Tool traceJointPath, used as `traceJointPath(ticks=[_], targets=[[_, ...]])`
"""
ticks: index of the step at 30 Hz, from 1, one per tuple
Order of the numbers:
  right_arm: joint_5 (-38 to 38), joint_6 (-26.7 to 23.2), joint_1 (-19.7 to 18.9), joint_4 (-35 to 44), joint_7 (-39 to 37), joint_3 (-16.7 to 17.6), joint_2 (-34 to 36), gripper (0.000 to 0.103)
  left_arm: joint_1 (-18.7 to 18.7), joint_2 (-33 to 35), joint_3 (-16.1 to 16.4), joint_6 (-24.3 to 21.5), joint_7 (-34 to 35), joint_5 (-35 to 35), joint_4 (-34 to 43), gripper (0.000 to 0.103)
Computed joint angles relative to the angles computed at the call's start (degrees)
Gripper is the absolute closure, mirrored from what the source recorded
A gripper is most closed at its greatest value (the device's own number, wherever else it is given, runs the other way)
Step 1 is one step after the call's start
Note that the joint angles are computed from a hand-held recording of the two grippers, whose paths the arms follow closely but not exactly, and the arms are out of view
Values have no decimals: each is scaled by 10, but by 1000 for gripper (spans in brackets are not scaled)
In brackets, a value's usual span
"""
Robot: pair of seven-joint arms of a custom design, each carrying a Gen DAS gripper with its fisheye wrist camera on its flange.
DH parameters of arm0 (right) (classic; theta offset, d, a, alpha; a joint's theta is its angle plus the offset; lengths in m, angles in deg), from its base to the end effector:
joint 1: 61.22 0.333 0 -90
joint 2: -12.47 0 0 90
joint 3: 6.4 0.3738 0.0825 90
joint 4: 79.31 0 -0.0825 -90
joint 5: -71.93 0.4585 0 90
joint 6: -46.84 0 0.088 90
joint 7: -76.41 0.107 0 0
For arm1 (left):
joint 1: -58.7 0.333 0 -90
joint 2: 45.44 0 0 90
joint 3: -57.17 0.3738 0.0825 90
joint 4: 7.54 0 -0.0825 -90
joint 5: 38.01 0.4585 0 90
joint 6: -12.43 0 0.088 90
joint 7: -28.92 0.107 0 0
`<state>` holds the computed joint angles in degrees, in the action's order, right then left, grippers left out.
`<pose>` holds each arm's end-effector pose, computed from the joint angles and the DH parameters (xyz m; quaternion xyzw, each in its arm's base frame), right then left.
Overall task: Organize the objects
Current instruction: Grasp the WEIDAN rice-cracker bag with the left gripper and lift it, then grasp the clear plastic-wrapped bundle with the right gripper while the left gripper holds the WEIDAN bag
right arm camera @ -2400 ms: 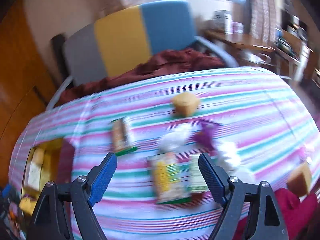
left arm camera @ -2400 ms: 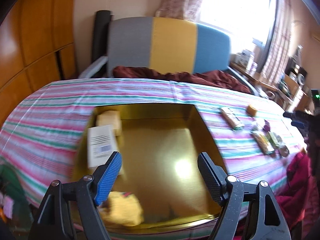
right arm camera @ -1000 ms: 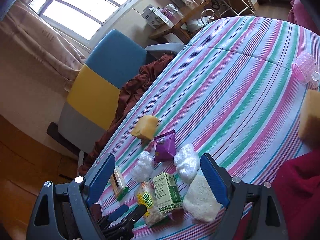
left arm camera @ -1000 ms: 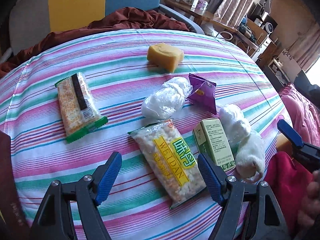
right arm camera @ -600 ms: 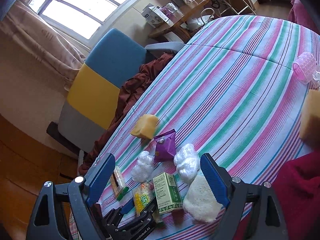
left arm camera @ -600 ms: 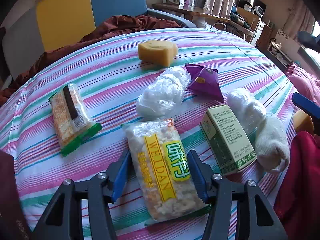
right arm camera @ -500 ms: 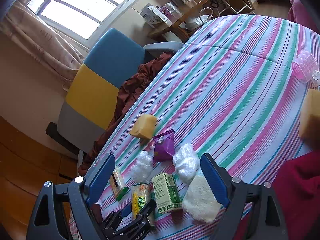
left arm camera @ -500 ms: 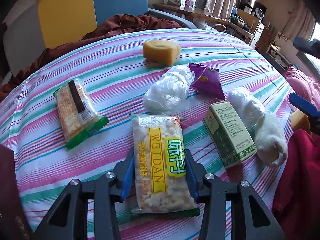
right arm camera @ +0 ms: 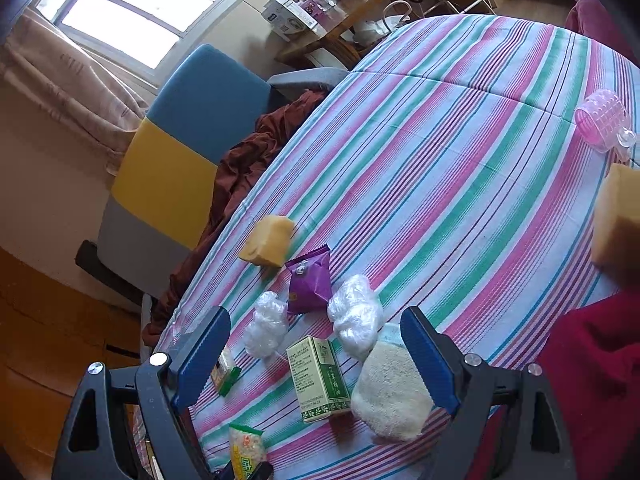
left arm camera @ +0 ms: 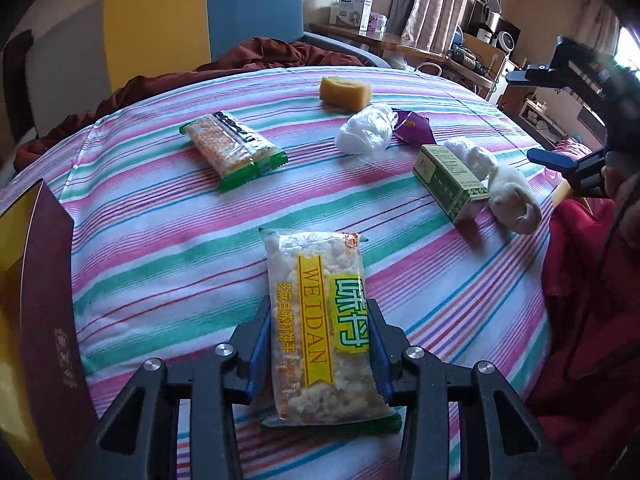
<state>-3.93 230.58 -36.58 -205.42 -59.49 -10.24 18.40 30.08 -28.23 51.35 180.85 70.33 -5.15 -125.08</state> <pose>0.5345 0.3021 0.3996 -0.4159 0.8095 -0.0138 0.4141 0.5584 -0.4208 0.3559 -0.5770 0.7569 -0.2740 0.1385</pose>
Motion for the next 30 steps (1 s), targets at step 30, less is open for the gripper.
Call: traceJointPath(ticks=[30], targets=[[617,-294,-1,84,-706,89,54,30,-16,3,48,70,-339,393,3,58]])
